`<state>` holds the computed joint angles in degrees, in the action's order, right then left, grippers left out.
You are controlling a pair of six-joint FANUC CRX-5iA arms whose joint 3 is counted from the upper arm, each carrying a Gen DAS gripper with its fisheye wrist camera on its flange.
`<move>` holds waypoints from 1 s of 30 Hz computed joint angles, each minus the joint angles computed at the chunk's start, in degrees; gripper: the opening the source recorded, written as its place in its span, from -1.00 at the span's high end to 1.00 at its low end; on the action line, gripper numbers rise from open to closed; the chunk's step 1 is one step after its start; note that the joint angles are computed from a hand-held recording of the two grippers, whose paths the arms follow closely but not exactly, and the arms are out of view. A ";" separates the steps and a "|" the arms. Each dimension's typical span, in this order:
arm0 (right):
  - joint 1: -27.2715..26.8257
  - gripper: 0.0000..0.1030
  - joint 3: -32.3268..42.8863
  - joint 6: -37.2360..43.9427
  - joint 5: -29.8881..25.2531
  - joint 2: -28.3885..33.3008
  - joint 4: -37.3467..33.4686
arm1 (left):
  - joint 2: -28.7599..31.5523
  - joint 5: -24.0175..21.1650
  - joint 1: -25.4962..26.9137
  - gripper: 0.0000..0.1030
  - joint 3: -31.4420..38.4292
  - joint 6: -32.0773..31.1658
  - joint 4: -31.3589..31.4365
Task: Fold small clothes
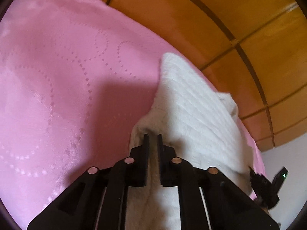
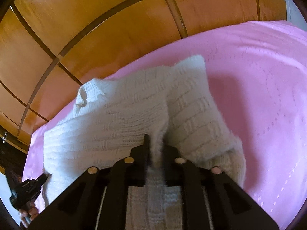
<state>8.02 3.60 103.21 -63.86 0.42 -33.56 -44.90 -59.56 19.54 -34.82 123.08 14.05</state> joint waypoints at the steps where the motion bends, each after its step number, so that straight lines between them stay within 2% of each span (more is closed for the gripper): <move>1: 0.41 0.29 -0.37 -0.31 1.07 -0.61 0.87 | -1.13 0.47 0.74 0.56 -0.30 -1.24 0.89; 2: 0.91 0.12 -1.07 -0.81 2.66 -1.51 1.98 | -2.01 0.61 1.10 0.41 0.30 -1.26 0.00; 3: 1.56 0.06 -1.95 -1.67 4.49 -2.65 3.41 | -1.78 0.66 0.50 0.32 2.12 0.26 -2.87; 4: 2.00 0.04 -2.62 -2.06 5.85 -3.74 4.29 | -1.42 1.11 1.02 0.31 2.64 -0.14 -2.94; 7: 2.00 -0.15 -3.11 0.40 6.70 -5.97 2.53 | 1.01 2.01 4.87 0.29 2.45 -5.09 1.33; 9: 3.21 -0.18 -3.50 2.23 7.00 -7.03 2.43 | 3.01 2.54 8.55 0.03 1.22 -10.06 5.83; 11: 5.84 -0.28 -4.62 3.90 8.36 -8.16 4.11 | 6.17 3.22 9.76 -0.14 1.32 -12.37 8.91; 12: 7.47 -0.32 -5.32 4.68 9.23 -8.50 5.29 | 7.93 4.09 10.13 -0.16 1.10 -13.17 10.57; 16: 11.87 -0.34 -6.77 3.71 11.50 -7.48 10.16 | 11.94 4.50 11.71 -0.17 0.61 -14.96 13.82; 17: 12.37 -0.35 -7.23 3.17 12.03 -7.25 11.16 | 12.93 5.22 11.66 -0.11 0.42 -15.15 14.17; 18: 13.10 -0.35 -7.69 1.73 12.72 -6.76 12.89 | 13.13 6.13 11.28 0.32 0.31 -15.23 13.89; 20: 13.74 -0.36 -8.31 -0.63 13.35 -5.28 15.15 | 13.58 6.86 9.50 0.65 2.06 -12.94 9.68; 21: 13.71 -0.38 -8.85 -0.74 14.06 -4.91 15.35 | 12.54 8.03 7.42 0.75 3.37 -8.77 4.24; 22: 13.34 -0.40 -9.26 0.10 14.68 -4.78 14.42 | 13.25 7.69 4.93 0.77 5.70 -5.16 -1.65; 23: 13.15 -0.42 -9.58 0.56 15.39 -4.73 13.91 | 15.03 5.53 1.40 0.81 9.06 -0.71 -9.03; 24: 13.53 -0.46 -10.10 0.23 16.12 -4.94 14.38 | 17.62 2.22 -2.57 0.80 12.12 2.30 -15.60; 26: 15.51 -0.52 -11.42 -1.64 17.66 -5.39 17.97 | 19.21 1.00 -7.85 0.80 14.62 6.56 -23.77; 28: 16.82 -0.53 -12.63 -3.07 19.02 -5.85 20.58 | 21.07 -2.04 -10.50 0.80 17.55 9.15 -27.43; 30: 16.54 -0.54 -12.58 -2.64 18.95 -5.87 20.17 | 23.02 -7.23 -14.65 0.62 21.39 12.81 -33.04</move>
